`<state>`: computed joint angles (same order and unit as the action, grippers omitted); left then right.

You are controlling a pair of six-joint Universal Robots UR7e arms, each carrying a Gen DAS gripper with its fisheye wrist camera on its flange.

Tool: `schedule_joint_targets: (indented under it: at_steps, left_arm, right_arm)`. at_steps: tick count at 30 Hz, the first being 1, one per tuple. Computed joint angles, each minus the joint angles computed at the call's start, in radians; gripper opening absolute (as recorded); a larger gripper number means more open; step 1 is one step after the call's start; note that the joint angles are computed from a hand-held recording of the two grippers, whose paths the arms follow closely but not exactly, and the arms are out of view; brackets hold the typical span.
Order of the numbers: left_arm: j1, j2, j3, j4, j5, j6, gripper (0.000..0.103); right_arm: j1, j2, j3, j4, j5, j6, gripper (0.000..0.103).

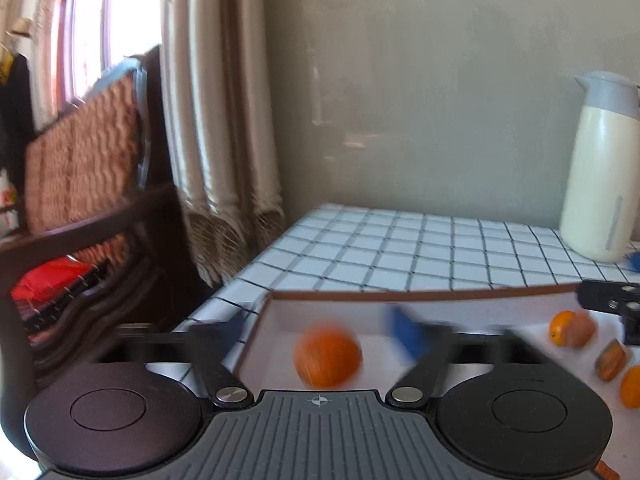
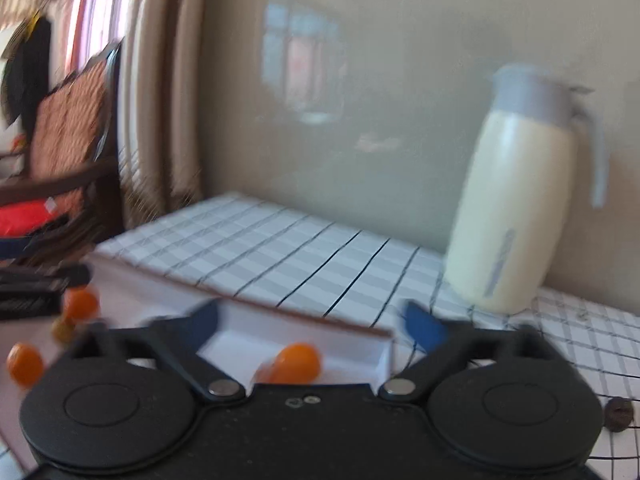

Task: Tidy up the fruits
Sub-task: 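Open both grippers to drop the mandarin and reddish piece into the tray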

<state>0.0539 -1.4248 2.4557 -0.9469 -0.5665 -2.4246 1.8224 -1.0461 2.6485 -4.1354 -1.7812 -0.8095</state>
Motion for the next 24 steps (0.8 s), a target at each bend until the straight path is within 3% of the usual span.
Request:
schedule_joint_targets:
  at_steps: [2,5,11,18,24]
  left_arm:
    - [-0.028,0.029,-0.004,0.061,-0.005,-0.058,0.103]
    - [-0.044,0.019,0.003,0.072,-0.019,-0.082,0.103]
    - [-0.063,-0.004,0.019,0.037,-0.040,-0.037,0.103]
    - [-0.132,0.025,0.019,0.017,-0.087,-0.058,0.103]
    - [-0.197,0.073,0.006,-0.012,-0.113,-0.047,0.103]
  right_arm:
    - [-0.006,0.043,-0.005,-0.084,0.001,0.001,0.097]
    - [-0.003,-0.015,-0.002,0.011,-0.002,0.020,0.097]
    - [0.003,-0.010,0.006,0.004,-0.009,0.015,0.097]
    - [0.006,-0.044,0.044,0.005,-0.011,0.033,0.097]
    - [-0.008,-0.102,0.108,-0.006,0.003,-0.003,0.097]
